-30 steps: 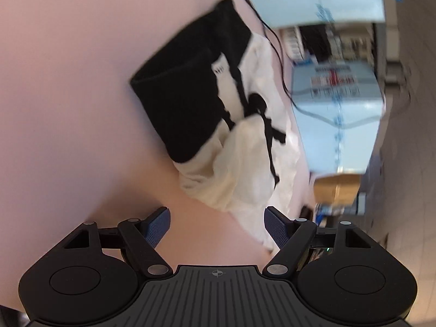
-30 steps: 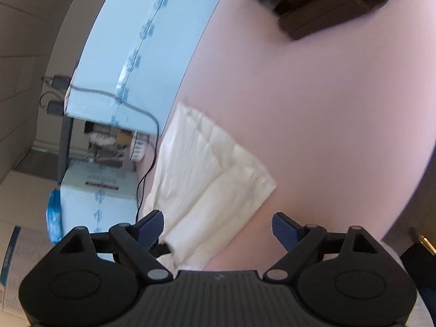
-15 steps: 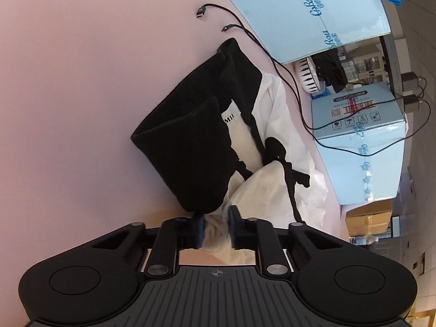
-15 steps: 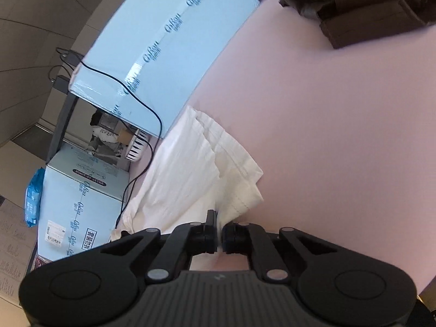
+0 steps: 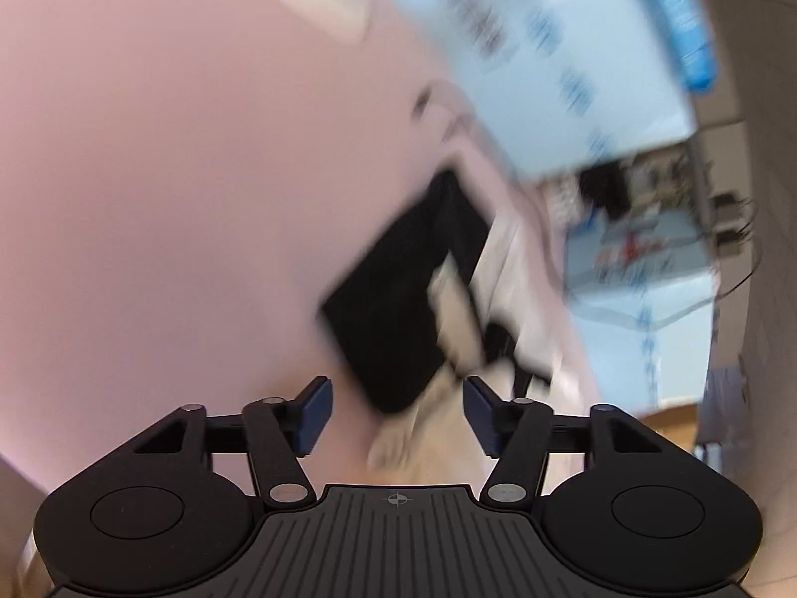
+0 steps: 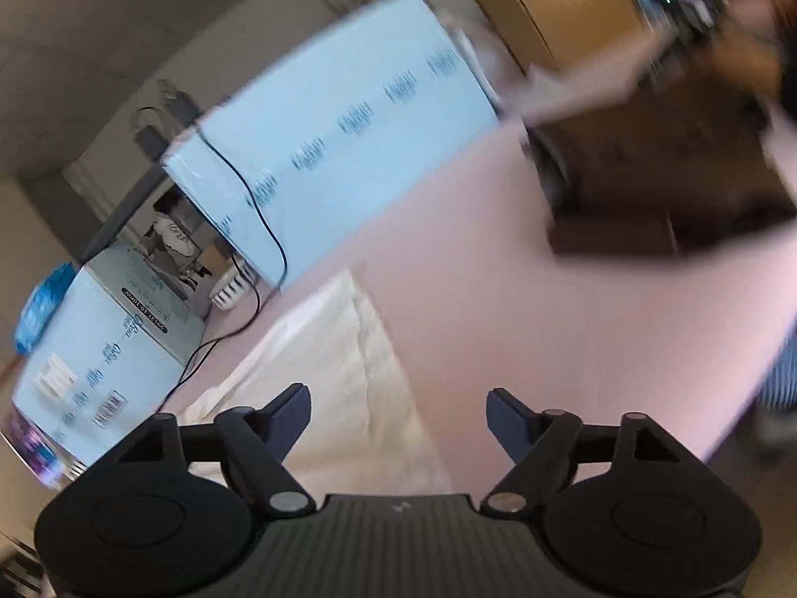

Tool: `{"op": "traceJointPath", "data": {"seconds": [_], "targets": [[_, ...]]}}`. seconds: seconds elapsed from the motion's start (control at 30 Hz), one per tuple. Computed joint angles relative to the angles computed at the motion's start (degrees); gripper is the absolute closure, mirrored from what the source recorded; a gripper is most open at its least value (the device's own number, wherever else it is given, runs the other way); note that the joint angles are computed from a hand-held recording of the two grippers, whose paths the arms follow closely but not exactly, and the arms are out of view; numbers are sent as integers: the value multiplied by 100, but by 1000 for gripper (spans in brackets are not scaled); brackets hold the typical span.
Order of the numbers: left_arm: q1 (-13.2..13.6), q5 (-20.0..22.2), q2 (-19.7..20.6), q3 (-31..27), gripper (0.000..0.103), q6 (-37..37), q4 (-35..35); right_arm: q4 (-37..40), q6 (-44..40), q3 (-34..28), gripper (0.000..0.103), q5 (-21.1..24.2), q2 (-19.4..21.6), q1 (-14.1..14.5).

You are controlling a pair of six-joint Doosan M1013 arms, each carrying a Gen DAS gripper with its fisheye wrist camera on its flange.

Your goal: Fold clothes

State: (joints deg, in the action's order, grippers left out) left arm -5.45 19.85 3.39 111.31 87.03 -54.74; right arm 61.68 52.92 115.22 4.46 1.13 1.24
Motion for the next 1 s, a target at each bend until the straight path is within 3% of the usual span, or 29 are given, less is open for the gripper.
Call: {"op": "traceJointPath", "data": {"seconds": [0.03,0.1,0.13,0.17,0.2,0.27,0.33,0.47,0.5,0.53,0.6,0.7,0.77,0.83,0.9,0.97,1.0], "targets": [[-32,-187,-22,1,36,371,-213,479,-662,-134,38,655,76,-217],[-1,213,152,-141,34,1459,-1131,1133,-1086,-495,46,2154,506,-512],[-43,531,285,-220,34,1694,-1302,1083,-900,-679,50,2832,704,-641],[-101,859,435,-312,34,1756,-1320,739,-415,-870,50,3209,884,-678],[-150,1110,560,-382,34,1767,-1299,101,258,-1044,51,3286,1002,-642],[-215,1325,751,-501,34,1810,-1263,-751,786,-1131,60,2926,1040,-492],[-276,1506,919,-618,34,1847,-1209,-816,695,-1115,58,2888,1011,-487],[-301,1511,950,-707,32,1855,-1047,-644,272,-1235,62,3320,1108,-557],[-300,1528,958,-717,32,1824,-1034,-741,253,-1293,67,3348,1157,-536],[-318,1514,935,-680,32,1820,-1062,-993,364,-1314,101,3199,1164,-469],[-329,1505,917,-647,32,1822,-1116,-1372,541,-1292,101,2820,1137,-356],[-291,1534,935,-632,32,1923,-1253,-877,-123,-1130,101,2112,1018,-285],[-266,1579,944,-623,32,1955,-1343,-874,-48,-1138,100,2076,1011,-294],[-242,1622,961,-623,32,1973,-1430,-1824,853,-1229,95,2100,1104,-225],[-221,1650,973,-628,32,2000,-1467,-2474,1144,-1206,93,1828,1116,-123],[-227,1637,965,-614,32,2074,-1485,-2901,1534,-1173,60,1466,1059,-65],[-231,1627,961,-608,32,2104,-1489,-2743,1420,-1104,52,1127,1010,-51]]}}
